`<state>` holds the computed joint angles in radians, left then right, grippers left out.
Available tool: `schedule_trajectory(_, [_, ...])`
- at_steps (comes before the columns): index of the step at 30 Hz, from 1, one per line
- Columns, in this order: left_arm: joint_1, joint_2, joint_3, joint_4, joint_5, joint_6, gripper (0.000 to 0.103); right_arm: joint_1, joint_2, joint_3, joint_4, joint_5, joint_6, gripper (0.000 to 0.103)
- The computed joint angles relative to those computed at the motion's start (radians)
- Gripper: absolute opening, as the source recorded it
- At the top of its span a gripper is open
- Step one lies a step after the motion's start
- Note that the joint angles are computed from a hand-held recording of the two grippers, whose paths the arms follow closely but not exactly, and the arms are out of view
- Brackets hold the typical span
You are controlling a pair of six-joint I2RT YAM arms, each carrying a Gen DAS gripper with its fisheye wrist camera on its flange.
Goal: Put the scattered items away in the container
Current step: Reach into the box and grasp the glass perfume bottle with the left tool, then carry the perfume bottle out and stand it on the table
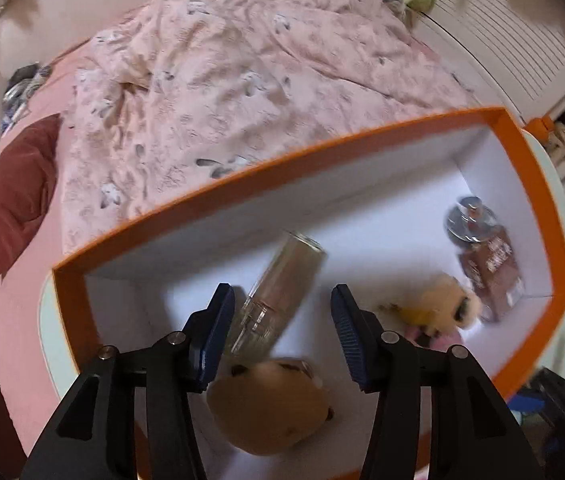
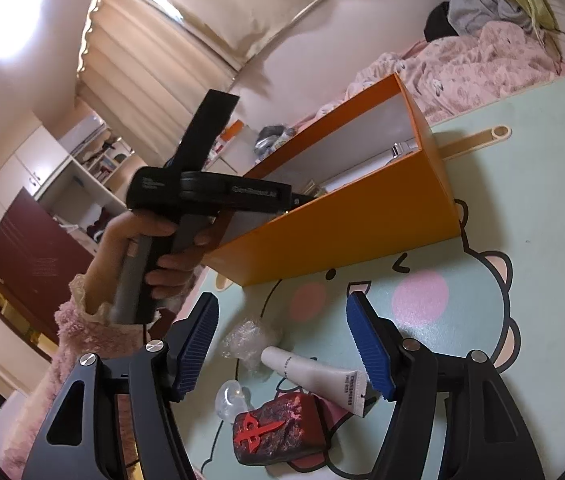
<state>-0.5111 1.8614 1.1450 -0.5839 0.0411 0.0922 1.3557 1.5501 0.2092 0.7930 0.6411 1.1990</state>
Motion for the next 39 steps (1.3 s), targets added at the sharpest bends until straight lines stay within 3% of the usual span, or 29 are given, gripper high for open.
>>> schedule_trajectory(4, [-0.046,-0.03,-0.051,0.046,-0.063,0.028,0.05,0.001,-0.003,0.004,-0.012,0.001,0.003,0.067])
schedule_trajectory(7, [-0.048,-0.037,-0.056,0.039,-0.02,0.033,0.018,-0.001,-0.002,0.003,-0.008,-0.002,0.002,0.067])
schedule_trajectory(15, [-0.033,-0.044,-0.064,0.078,-0.014,0.028,0.018,0.01,0.01,0.01,-0.006,0.005,0.016,0.067])
schedule_trajectory(21, [-0.003,-0.151,-0.085,0.064,0.074,0.009,0.018,0.003,0.005,0.011,-0.011,0.0,0.012,0.067])
schedule_trajectory(26, [0.022,-0.379,-0.167,-0.003,0.224,0.038,0.018,0.003,0.002,0.016,-0.02,0.002,0.011,0.067])
schedule_trajectory(32, [0.078,-0.748,-0.392,-0.069,0.43,0.12,0.018,0.006,0.008,0.016,-0.012,0.008,0.018,0.067])
schedule_trajectory(39, [0.181,-0.959,-0.61,-0.137,0.537,0.242,0.019,-0.009,0.004,0.004,0.001,-0.007,0.014,0.067])
